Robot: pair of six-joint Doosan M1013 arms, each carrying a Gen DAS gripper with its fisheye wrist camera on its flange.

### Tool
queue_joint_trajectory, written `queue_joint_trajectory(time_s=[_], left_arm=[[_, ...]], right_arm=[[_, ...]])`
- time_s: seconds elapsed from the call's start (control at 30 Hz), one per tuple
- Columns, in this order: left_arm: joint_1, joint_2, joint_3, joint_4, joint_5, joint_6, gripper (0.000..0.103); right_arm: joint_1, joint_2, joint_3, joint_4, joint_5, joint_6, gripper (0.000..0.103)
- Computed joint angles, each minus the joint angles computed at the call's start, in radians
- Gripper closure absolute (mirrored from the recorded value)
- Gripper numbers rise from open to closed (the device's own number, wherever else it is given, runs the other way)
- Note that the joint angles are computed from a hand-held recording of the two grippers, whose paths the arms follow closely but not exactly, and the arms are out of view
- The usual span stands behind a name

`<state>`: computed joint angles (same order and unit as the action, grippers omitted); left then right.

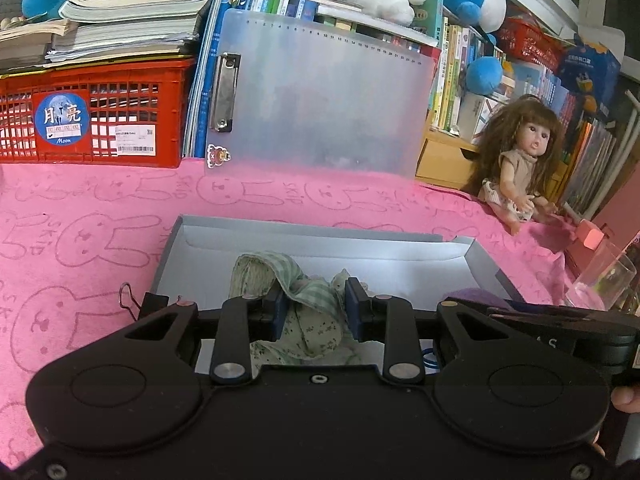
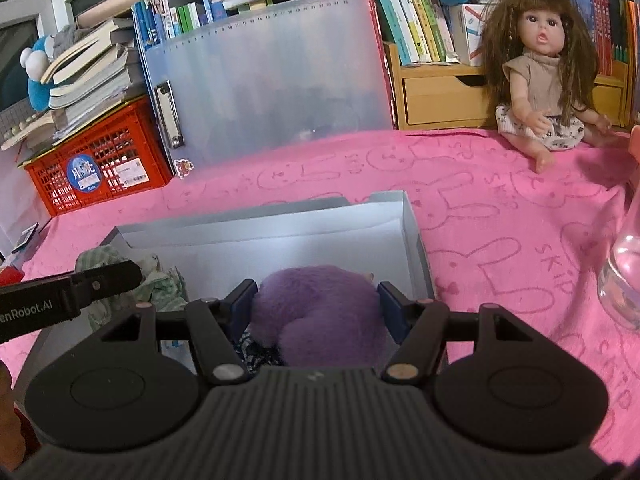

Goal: Organize objects
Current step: 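Lower the green cloth into the tray and open left gripper, then lower the purple plush into the tray and open right gripper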

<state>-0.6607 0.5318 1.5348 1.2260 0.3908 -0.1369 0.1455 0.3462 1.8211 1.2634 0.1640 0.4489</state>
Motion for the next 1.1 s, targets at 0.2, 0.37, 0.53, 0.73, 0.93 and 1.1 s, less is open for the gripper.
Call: queue_joint_trajectory(time_s=[0.2,0.37,0.53,0.73,0.93,1.1], left_arm=[[-0.001,-0.007,0.012,0.051,-0.015,-0.055,0.062],[-0.011,-0.017,0.021,0.099,-0.002,-0.075,0.052],[-0.013,-0.036,0.035,0.099,-0.016,-0.079,0.038],[-0.025,-0.07,0.068,0.194,-0.023,-0.16,0.024],[-0.04,-0.104,0.105,0.259,-0.027,-0.206,0.017],[-0.055,-0.133,0.143,0.324,-0.032,-0.269,0.014]], right_arm=[[-0.002,-0.002,0.002,-0.003,0.006,0.001,0.03],[-0.005,-0.012,0.012,0.095,0.009,-0.098,0.021],[-0.012,-0.04,0.031,0.226,0.024,-0.267,0.016],[-0.023,-0.081,0.057,0.377,0.042,-0.455,0.012],[-0.035,-0.119,0.092,0.51,0.082,-0.59,0.008],[-0.042,-0.15,0.13,0.649,0.118,-0.733,0.005]])
